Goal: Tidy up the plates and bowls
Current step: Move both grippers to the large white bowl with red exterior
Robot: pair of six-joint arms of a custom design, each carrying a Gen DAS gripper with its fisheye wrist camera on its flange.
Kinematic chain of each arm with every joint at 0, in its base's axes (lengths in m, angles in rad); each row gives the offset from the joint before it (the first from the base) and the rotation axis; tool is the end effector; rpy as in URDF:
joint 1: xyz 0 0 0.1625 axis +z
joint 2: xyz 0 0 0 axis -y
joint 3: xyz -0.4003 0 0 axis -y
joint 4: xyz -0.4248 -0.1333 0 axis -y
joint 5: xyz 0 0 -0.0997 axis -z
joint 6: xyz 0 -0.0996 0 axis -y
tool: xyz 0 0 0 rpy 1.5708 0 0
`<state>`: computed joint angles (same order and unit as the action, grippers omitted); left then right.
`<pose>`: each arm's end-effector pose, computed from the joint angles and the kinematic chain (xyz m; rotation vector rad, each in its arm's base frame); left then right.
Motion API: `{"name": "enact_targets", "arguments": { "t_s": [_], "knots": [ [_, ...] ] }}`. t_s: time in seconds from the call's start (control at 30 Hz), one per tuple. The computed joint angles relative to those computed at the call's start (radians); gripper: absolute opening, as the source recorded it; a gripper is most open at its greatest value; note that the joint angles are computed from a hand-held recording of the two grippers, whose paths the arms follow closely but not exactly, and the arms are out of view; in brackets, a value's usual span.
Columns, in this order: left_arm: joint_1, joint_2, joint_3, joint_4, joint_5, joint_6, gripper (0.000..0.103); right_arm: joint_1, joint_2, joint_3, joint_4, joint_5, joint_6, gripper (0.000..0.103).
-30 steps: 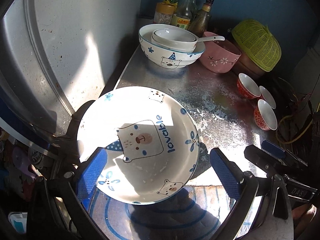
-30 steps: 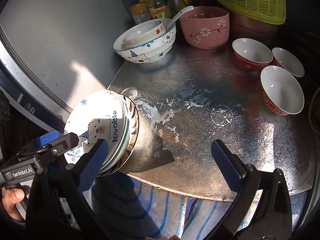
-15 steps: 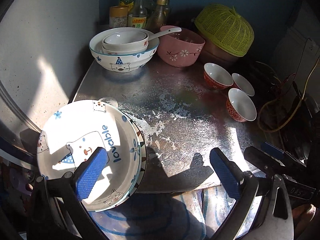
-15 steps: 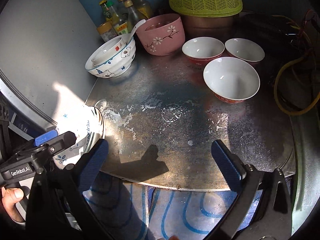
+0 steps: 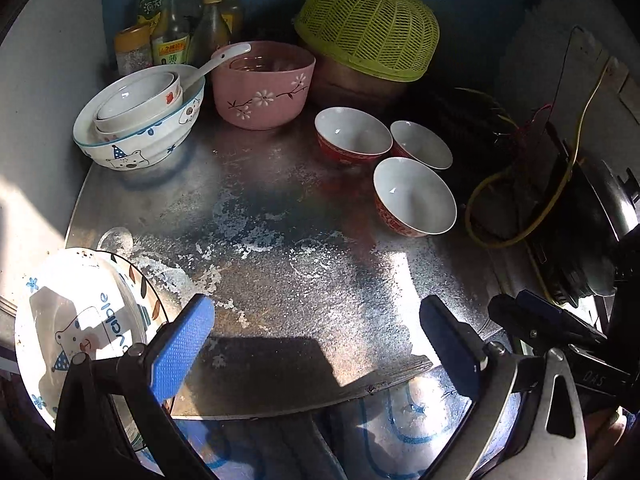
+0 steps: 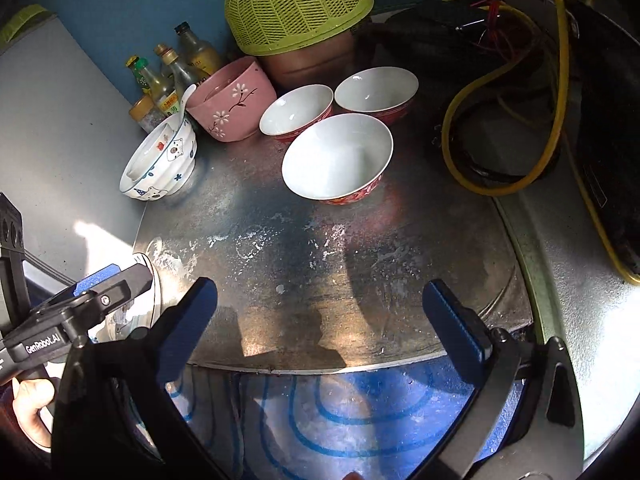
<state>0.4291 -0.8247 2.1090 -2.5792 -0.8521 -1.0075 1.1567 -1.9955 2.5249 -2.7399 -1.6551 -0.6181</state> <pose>-0.3422 -0.3753 -0.0503 0.2962 2.4731 -0.6573 -0.0228 -0.3624 0.2926 0.2344 -2.6557 0.7125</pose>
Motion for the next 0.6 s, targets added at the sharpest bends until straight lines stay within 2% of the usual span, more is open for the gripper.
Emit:
{"name": "enact_targets", "arguments": {
  "t_s": [0.3,0.6],
  "knots": [
    [0.028,0.084,-0.085,-0.024,-0.028,0.084,0.103,-0.070,-0.016,-0.032,0.014,0.043,0.019,0.103],
    [0.059,0.126,-0.128,-0.040,-0.044,0.128,0.103,-0.080,0.017,-0.060,0.009,0.046,0.037,0.103]
  ]
}}
